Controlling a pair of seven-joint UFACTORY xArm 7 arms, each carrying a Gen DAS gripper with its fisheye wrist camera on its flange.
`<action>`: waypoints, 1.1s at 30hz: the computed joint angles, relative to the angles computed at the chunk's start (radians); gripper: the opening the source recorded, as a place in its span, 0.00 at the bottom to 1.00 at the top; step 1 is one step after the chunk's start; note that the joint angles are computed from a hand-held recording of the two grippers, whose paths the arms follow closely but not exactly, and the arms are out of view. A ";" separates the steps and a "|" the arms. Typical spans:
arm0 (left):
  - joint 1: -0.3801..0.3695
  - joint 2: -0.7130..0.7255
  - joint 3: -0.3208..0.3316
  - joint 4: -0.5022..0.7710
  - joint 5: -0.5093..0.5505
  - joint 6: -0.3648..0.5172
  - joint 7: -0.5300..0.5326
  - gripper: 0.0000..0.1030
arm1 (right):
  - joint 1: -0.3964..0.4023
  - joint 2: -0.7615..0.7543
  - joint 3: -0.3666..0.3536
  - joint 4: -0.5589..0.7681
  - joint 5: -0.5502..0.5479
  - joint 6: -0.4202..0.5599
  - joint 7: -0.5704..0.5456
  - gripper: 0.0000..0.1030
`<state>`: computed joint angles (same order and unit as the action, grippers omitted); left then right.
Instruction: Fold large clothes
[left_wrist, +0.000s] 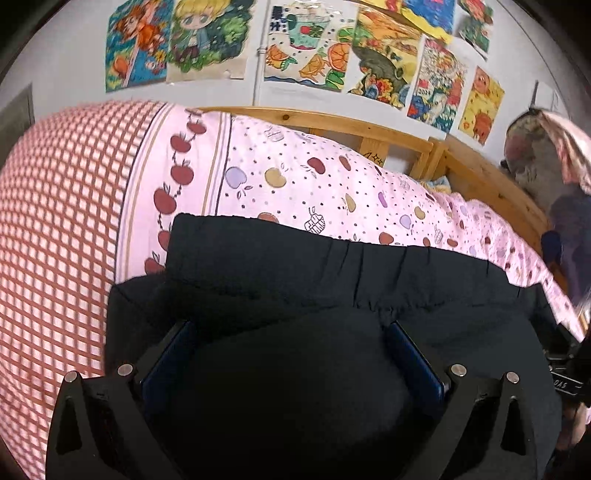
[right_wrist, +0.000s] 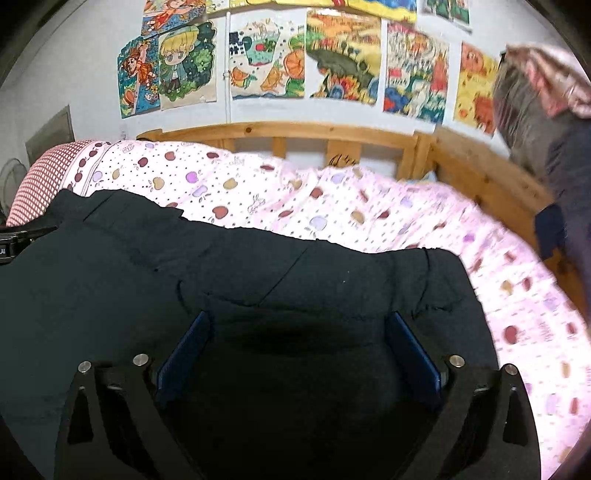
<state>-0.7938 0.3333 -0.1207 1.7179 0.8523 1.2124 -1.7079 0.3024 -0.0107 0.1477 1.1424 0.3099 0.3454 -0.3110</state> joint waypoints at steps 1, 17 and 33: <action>-0.003 -0.002 0.002 -0.012 0.011 -0.009 -0.017 1.00 | 0.001 0.021 -0.001 0.010 0.037 0.001 -0.029 0.96; -0.004 -0.002 0.003 -0.051 0.068 -0.043 -0.062 1.00 | -0.036 0.066 0.039 0.012 0.484 -0.017 -0.354 0.99; -0.010 -0.064 -0.032 -0.163 0.175 -0.076 -0.185 1.00 | -0.014 0.018 0.014 -0.031 0.856 -0.034 -0.674 0.99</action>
